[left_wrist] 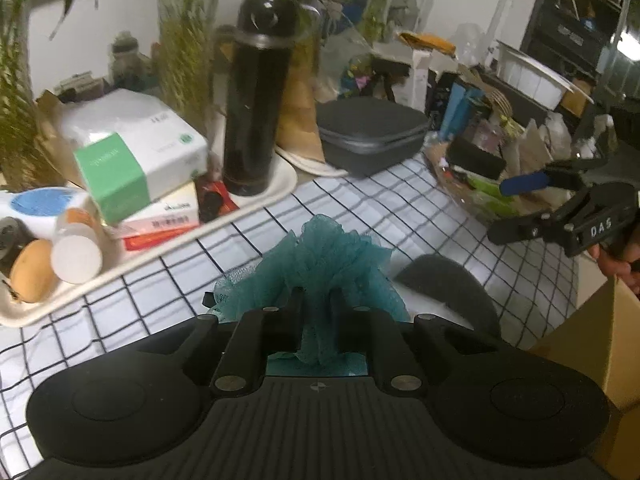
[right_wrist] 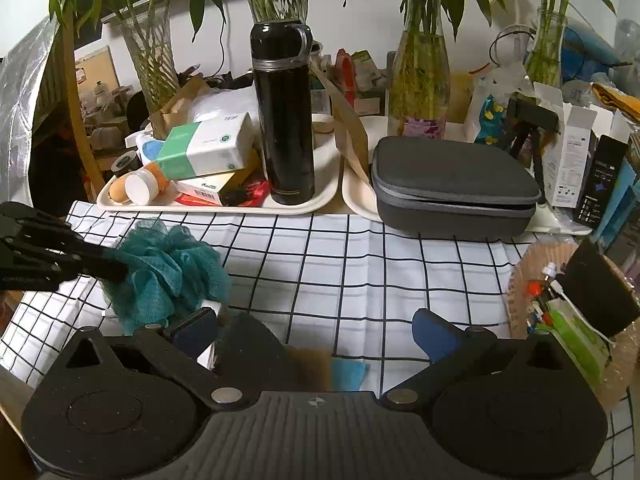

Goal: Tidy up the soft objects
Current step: 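Lift the loofah with the left gripper while the right approaches the dark foam wedge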

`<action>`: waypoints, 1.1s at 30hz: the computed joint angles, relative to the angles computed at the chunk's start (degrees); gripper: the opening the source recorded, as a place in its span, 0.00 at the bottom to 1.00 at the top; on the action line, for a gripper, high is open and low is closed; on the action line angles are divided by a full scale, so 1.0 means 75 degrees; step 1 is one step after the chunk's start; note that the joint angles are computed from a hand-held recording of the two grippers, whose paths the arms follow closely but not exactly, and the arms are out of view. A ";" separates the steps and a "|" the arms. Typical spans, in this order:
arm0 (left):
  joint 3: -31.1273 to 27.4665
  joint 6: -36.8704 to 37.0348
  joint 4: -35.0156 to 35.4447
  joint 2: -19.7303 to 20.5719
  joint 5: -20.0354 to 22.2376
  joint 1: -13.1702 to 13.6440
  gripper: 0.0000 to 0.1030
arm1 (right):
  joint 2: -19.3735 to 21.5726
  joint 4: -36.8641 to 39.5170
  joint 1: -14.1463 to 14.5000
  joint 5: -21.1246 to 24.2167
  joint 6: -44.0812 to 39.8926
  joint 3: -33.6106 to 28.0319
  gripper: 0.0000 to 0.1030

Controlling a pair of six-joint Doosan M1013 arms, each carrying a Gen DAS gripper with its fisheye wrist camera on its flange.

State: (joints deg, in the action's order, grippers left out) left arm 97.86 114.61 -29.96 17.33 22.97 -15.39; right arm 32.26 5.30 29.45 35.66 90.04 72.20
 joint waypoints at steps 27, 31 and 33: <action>0.0113 -0.5196 0.4667 -0.0238 -0.0767 -0.0230 0.11 | 0.0988 0.1973 -0.0245 0.2713 -0.0737 -0.1411 0.95; 0.0127 -0.5253 0.4727 -0.0252 -0.0794 -0.0222 0.10 | 0.1255 0.2137 -0.0255 0.3530 -0.0587 -0.1771 0.88; 0.0136 -0.5303 0.4777 -0.0262 -0.0817 -0.0228 0.09 | 0.1342 0.2253 -0.0261 0.3808 -0.0671 -0.1877 0.81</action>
State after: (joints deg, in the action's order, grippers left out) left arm 98.88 74.84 5.87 15.37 16.84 -17.10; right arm 42.33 22.20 27.49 64.22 85.01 58.12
